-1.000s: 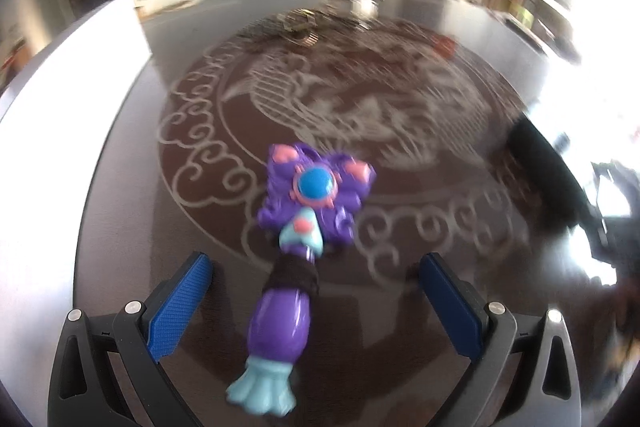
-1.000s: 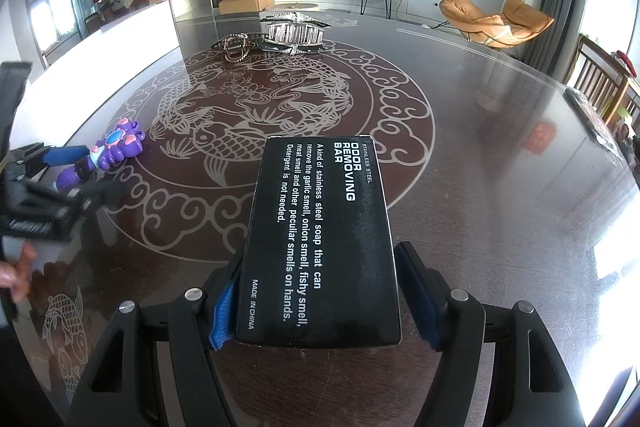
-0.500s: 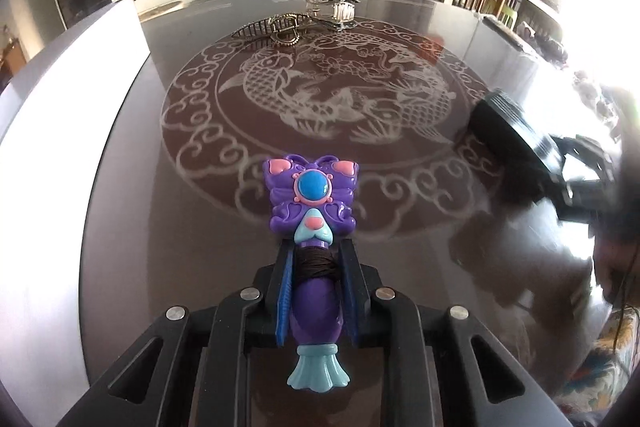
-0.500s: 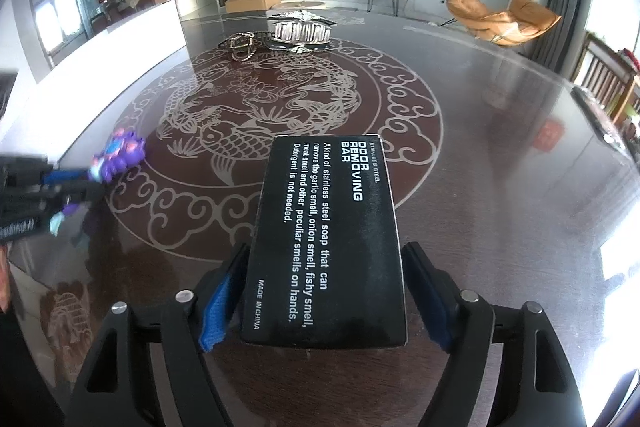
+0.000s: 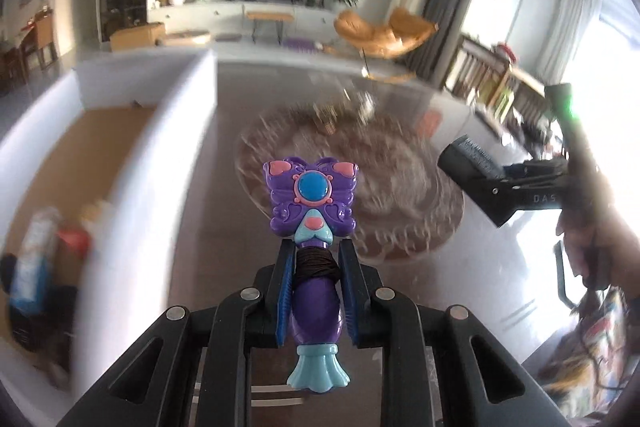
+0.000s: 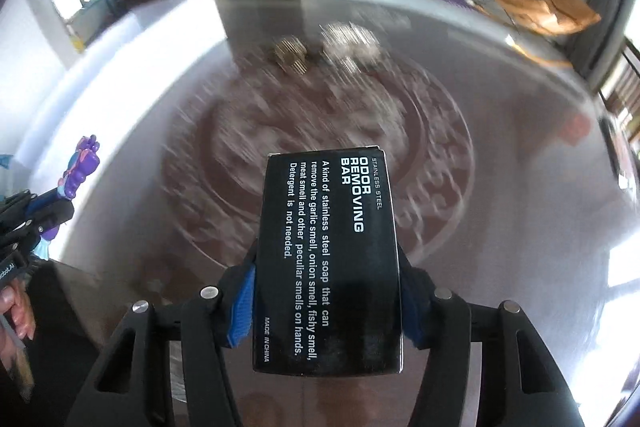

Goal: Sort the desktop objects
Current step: 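Carry wand and black box into the enclosure and open both tools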

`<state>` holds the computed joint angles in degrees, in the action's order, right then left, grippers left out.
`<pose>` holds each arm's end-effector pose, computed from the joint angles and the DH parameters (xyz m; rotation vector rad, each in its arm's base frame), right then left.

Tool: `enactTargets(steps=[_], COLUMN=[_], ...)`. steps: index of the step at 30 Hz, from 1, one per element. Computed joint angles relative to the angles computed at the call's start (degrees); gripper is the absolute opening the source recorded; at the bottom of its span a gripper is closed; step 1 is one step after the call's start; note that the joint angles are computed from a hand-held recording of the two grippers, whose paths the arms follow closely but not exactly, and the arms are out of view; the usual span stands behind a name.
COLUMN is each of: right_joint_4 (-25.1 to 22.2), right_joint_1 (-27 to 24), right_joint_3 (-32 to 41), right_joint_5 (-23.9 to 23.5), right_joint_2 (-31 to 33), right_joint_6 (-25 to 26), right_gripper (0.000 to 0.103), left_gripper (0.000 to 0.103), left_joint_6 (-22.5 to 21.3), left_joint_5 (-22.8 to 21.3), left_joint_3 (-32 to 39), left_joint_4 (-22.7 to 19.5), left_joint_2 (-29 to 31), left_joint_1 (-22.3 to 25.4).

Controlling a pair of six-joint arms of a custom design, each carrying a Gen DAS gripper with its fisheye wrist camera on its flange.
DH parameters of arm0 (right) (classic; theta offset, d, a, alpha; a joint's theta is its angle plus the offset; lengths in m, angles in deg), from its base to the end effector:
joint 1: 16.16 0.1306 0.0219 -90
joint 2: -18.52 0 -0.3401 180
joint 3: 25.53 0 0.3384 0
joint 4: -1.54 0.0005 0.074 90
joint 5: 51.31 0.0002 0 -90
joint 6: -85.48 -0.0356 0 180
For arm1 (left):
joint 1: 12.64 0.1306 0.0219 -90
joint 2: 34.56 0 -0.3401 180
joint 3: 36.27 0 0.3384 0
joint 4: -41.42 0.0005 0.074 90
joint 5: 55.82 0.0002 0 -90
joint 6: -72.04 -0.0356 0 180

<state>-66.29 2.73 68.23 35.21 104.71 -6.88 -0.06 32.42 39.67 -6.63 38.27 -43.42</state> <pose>0.3674 0.1275 0.4193 -0.3998 2.6044 0.2077 0.2897 -0.1719 0.3964 0.2526 2.3733 -0.3747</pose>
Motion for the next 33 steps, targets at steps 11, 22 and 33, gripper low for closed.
enactTargets(steps=[11, 22, 33], right_joint_4=[-3.66, -8.62, 13.53], right_joint_1=[19.69, 31.07, 23.84], right_joint_3=[37.95, 61.36, 21.96], right_joint_5=[-5.46, -6.51, -5.18], right_joint_2=[24.00, 45.93, 21.00], right_joint_6=[-8.75, -9.56, -10.33], right_gripper=[0.059, 0.068, 0.092], left_gripper=[0.021, 0.050, 0.073], left_joint_6=[-10.23, -10.67, -5.34], left_joint_5=[3.28, 4.09, -2.26], left_joint_3=[5.98, -1.88, -3.41], left_joint_4=[-10.06, -11.34, -8.05], left_joint_2=[-3.10, 1.88, -4.38], left_joint_1=[25.72, 37.99, 27.35])
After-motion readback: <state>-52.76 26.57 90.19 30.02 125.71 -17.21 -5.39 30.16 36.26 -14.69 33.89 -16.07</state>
